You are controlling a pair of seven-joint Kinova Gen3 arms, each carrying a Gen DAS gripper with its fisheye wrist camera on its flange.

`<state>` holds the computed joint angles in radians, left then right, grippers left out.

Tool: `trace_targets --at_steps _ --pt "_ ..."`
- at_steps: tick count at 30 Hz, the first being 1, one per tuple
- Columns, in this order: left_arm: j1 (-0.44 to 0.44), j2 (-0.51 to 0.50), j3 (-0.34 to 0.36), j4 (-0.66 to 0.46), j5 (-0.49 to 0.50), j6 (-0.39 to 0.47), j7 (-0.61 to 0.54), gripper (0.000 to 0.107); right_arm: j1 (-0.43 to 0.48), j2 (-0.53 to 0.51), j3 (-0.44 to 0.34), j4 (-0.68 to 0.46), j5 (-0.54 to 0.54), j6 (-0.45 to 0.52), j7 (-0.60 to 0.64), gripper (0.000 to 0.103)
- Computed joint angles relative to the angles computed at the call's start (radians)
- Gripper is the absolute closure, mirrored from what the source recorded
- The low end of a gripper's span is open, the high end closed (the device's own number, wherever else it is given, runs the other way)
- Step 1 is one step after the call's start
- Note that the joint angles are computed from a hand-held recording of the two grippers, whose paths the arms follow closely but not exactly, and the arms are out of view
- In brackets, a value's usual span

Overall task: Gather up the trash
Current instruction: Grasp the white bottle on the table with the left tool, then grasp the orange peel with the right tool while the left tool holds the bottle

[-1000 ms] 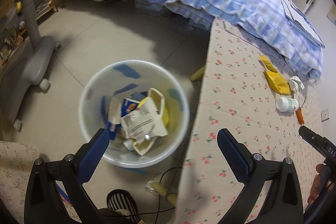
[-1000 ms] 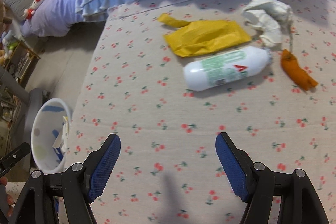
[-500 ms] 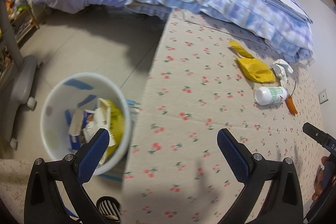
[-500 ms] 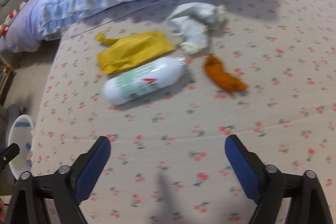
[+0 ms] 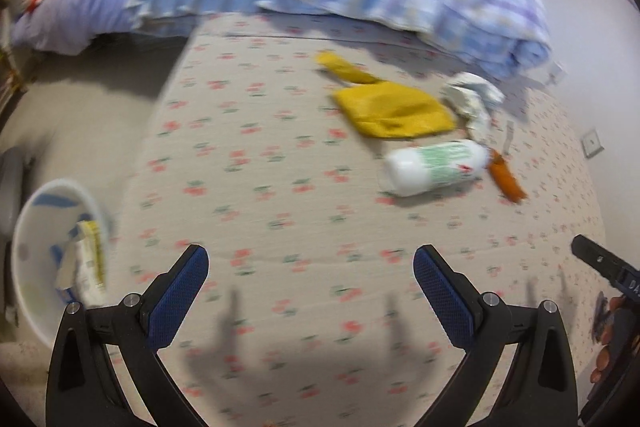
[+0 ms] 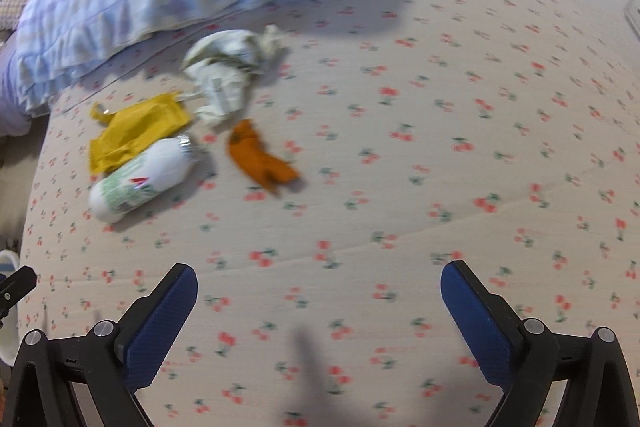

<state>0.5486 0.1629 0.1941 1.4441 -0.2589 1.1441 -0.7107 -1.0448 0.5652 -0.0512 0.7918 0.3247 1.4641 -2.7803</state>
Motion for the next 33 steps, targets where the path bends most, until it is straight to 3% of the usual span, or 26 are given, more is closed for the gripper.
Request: trace_targets --at_steps 6,8,11,17,19,21,24,30,33 --pt "0.041 0.091 0.009 -0.087 -0.018 -0.065 -0.099 0.004 0.041 -0.080 -0.017 0.154 -0.011 -0.062 -0.058 0.003" --pt "0.050 0.109 0.008 -0.088 -0.026 -0.132 -0.171 0.004 0.057 -0.096 -0.027 0.185 -0.016 -0.079 -0.066 0.003" --pt "0.055 0.130 -0.001 -0.077 -0.016 -0.217 -0.256 0.005 0.072 -0.104 -0.042 0.204 -0.018 -0.090 -0.058 0.003" --pt "0.069 0.188 -0.035 -0.096 0.002 -0.268 -0.326 0.009 0.093 -0.111 -0.055 0.231 -0.025 -0.095 -0.027 0.003" --pt "0.054 0.204 -0.036 -0.099 0.034 -0.275 -0.353 0.015 0.098 -0.110 -0.054 0.235 -0.023 -0.092 -0.019 0.003" --pt "0.039 0.215 -0.035 -0.100 0.067 -0.270 -0.380 0.030 0.106 -0.110 -0.056 0.241 -0.027 -0.102 -0.010 0.003" --pt "0.051 0.214 -0.049 -0.091 0.061 -0.276 -0.392 0.041 0.117 -0.099 -0.059 0.238 -0.036 -0.108 0.012 0.003" --pt "0.043 0.199 -0.058 -0.089 0.108 -0.260 -0.326 0.060 0.123 -0.070 -0.055 0.216 -0.057 -0.121 0.040 0.003" --pt "0.021 0.182 -0.050 -0.076 0.155 -0.258 -0.300 0.063 0.126 -0.062 -0.053 0.214 -0.068 -0.146 0.045 0.003"
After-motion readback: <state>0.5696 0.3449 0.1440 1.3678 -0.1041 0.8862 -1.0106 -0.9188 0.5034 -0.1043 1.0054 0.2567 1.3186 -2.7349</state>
